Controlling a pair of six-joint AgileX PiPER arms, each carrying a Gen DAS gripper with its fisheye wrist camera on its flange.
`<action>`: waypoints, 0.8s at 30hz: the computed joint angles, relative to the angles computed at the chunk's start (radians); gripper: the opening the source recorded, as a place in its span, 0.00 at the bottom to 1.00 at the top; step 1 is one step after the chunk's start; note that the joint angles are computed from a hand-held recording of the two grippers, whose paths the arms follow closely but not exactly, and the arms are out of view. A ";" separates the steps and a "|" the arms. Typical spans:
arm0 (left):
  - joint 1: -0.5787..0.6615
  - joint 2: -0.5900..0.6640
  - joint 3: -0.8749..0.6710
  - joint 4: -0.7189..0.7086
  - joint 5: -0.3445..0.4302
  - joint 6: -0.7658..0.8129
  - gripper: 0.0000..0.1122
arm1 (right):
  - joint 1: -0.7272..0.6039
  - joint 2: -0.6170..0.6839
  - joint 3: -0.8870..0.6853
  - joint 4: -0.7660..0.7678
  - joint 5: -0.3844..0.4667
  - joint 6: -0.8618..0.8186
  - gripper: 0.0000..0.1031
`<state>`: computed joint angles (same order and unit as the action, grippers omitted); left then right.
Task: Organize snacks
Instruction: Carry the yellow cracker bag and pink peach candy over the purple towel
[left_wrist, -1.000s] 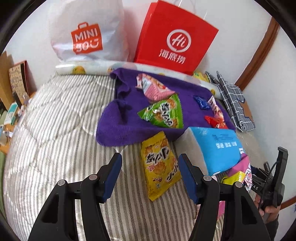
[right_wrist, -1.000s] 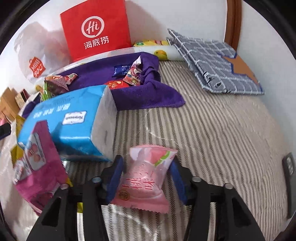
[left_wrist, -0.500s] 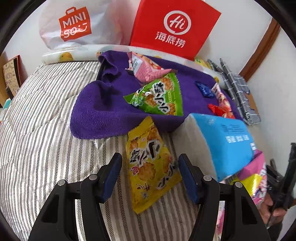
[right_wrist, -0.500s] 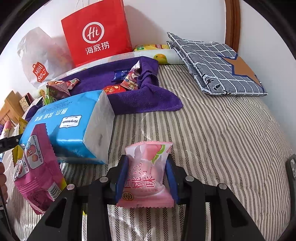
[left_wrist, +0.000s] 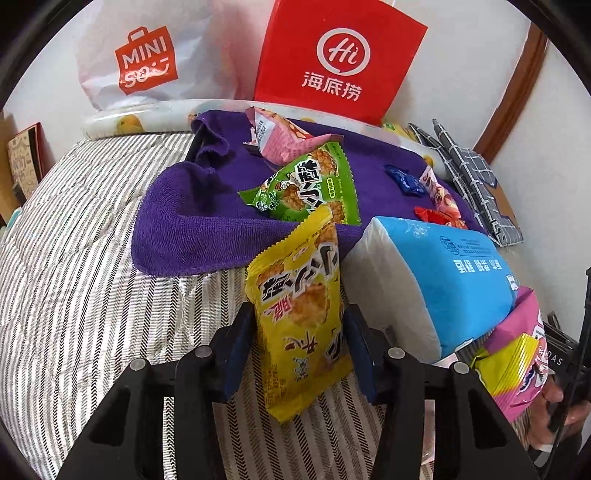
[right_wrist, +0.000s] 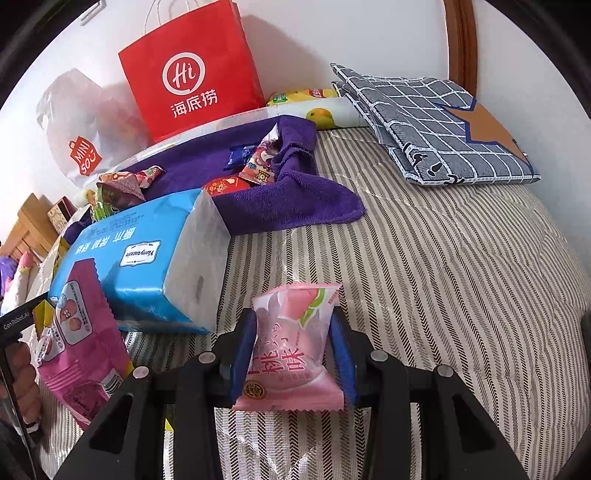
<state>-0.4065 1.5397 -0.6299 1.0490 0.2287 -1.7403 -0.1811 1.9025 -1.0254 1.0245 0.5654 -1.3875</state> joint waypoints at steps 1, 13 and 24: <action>0.001 0.001 0.000 0.002 -0.002 -0.003 0.43 | 0.002 -0.001 0.001 0.001 -0.002 0.001 0.38; -0.005 0.016 -0.011 -0.012 0.004 0.018 0.44 | 0.048 -0.022 0.031 -0.028 -0.092 0.004 0.38; 0.001 0.002 0.003 0.031 -0.014 -0.037 0.41 | 0.042 -0.022 0.032 -0.017 -0.080 0.002 0.37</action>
<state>-0.4058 1.5421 -0.6266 1.0795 0.2150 -1.7772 -0.1388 1.8801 -0.9937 1.0078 0.4855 -1.3856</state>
